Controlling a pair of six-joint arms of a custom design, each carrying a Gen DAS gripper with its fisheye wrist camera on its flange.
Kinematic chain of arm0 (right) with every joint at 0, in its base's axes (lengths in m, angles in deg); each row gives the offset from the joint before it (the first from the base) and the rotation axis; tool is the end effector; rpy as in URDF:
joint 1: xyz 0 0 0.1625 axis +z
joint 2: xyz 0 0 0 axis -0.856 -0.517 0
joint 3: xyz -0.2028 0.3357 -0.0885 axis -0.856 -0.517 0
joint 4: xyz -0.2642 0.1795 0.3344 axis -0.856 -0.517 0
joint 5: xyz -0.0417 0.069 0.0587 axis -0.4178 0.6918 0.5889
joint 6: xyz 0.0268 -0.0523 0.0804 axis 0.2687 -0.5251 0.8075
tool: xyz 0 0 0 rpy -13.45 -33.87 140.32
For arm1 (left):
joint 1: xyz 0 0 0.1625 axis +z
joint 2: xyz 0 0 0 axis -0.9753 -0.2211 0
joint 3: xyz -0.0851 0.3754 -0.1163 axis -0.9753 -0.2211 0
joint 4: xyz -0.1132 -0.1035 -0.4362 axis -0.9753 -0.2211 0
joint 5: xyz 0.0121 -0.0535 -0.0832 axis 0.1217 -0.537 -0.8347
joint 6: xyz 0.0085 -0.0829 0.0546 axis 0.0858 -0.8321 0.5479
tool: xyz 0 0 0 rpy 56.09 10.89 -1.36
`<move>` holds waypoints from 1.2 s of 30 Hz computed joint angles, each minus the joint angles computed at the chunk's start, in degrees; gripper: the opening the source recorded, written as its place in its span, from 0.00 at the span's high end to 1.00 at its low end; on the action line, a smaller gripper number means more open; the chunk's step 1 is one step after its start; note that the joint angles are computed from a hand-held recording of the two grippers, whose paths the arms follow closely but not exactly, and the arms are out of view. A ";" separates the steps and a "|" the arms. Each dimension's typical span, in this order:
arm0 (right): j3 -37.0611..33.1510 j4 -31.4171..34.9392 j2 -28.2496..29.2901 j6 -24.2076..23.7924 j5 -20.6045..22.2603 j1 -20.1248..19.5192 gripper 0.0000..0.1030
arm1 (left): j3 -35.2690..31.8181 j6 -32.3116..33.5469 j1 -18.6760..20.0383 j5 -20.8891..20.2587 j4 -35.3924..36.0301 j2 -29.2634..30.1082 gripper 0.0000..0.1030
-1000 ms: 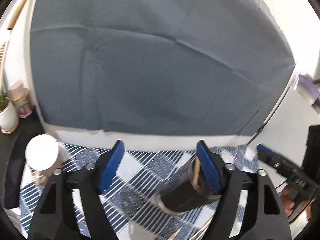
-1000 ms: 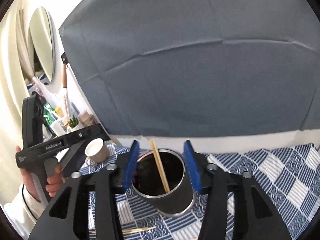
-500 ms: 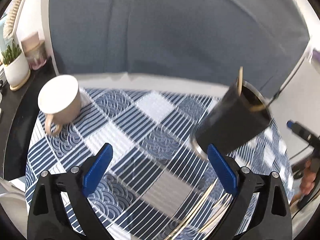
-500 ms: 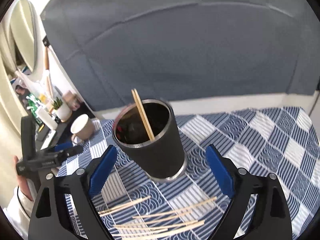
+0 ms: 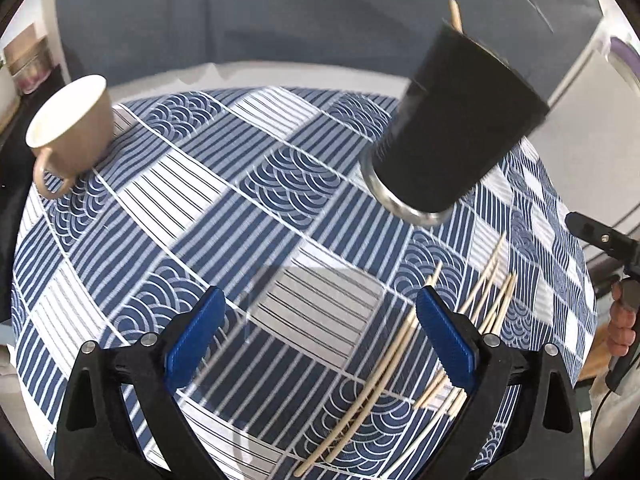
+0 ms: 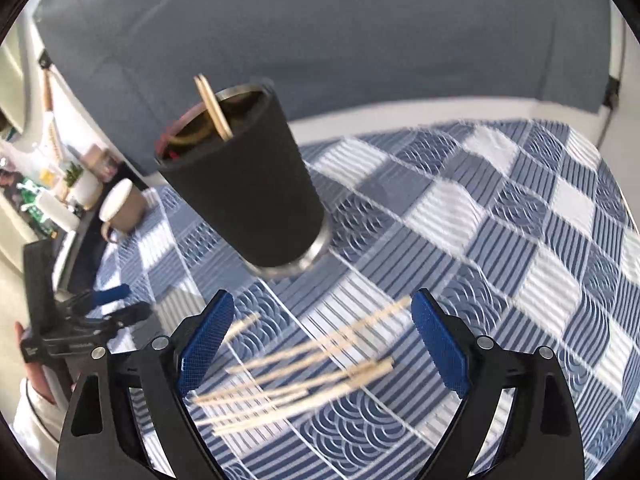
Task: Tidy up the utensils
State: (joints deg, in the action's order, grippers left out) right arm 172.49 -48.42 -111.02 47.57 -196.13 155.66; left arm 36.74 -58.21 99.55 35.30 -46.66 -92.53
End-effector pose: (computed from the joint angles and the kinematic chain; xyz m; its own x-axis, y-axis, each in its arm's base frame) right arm 0.1606 -0.4875 0.4171 -0.8066 -0.3988 0.4363 -0.5252 0.8223 -0.2192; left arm -0.3717 -0.3675 0.1384 -0.8523 -0.1398 -0.5040 0.1561 0.8516 -0.5004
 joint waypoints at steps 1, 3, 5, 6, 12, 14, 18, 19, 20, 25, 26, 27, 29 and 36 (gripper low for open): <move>0.80 -0.40 -0.49 -0.20 -0.81 -0.38 0.17 | 0.19 0.74 0.09 -0.53 -0.80 0.29 0.09; 2.40 -0.50 -1.46 -0.61 -1.95 -1.15 0.17 | 0.07 1.62 0.29 -1.24 -0.88 1.05 0.09; 4.04 -0.71 -2.35 -0.58 -3.37 -1.88 0.17 | -0.58 2.41 0.34 -1.83 0.37 2.14 0.09; 4.57 -0.65 -2.65 -0.49 -3.88 -2.24 0.17 | -0.67 2.80 0.35 -2.12 0.44 2.40 0.09; 9.72 -2.55 -5.21 -0.23 -8.02 -4.00 0.17 | -1.44 5.72 0.70 -4.12 1.64 4.45 0.09; 11.19 -3.71 -5.51 -0.79 -9.63 -4.21 0.17 | -1.57 6.41 0.70 -4.24 1.84 4.86 0.09; 13.19 -7.06 -5.31 -1.91 -12.75 -3.77 0.17 | -2.28 7.05 0.69 -4.21 3.91 5.89 0.09; 13.40 -7.56 -5.22 -2.02 -12.86 -3.80 0.17 | -2.32 7.28 0.71 -4.35 4.15 6.01 0.09; 13.70 -8.25 -5.10 -1.76 -13.14 -3.81 0.17 | -2.39 7.31 0.82 -4.54 4.51 6.15 0.09; 14.34 -10.19 -4.29 0.08 -14.96 -3.26 0.16 | -2.58 6.63 0.91 -4.68 6.07 6.44 0.08; 14.44 -10.61 -4.19 0.04 -15.44 -3.04 0.15 | -2.38 6.65 0.92 -4.66 5.80 6.29 0.07; 14.62 -11.20 -4.05 -0.10 -16.10 -2.78 0.15 | -2.34 6.98 0.96 -4.65 5.68 6.37 0.06; 15.22 -12.46 -4.33 -0.39 -17.00 -2.59 0.14 | -2.90 7.22 0.72 -4.21 7.09 7.11 0.05; 14.67 -9.12 -5.67 5.05 -17.11 -3.96 0.08 | -3.66 7.09 1.28 -4.15 9.20 7.55 0.04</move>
State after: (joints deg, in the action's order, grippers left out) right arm 187.16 -57.54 -116.69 52.63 -213.25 151.70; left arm 33.09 -51.12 100.83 31.15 -37.46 -84.98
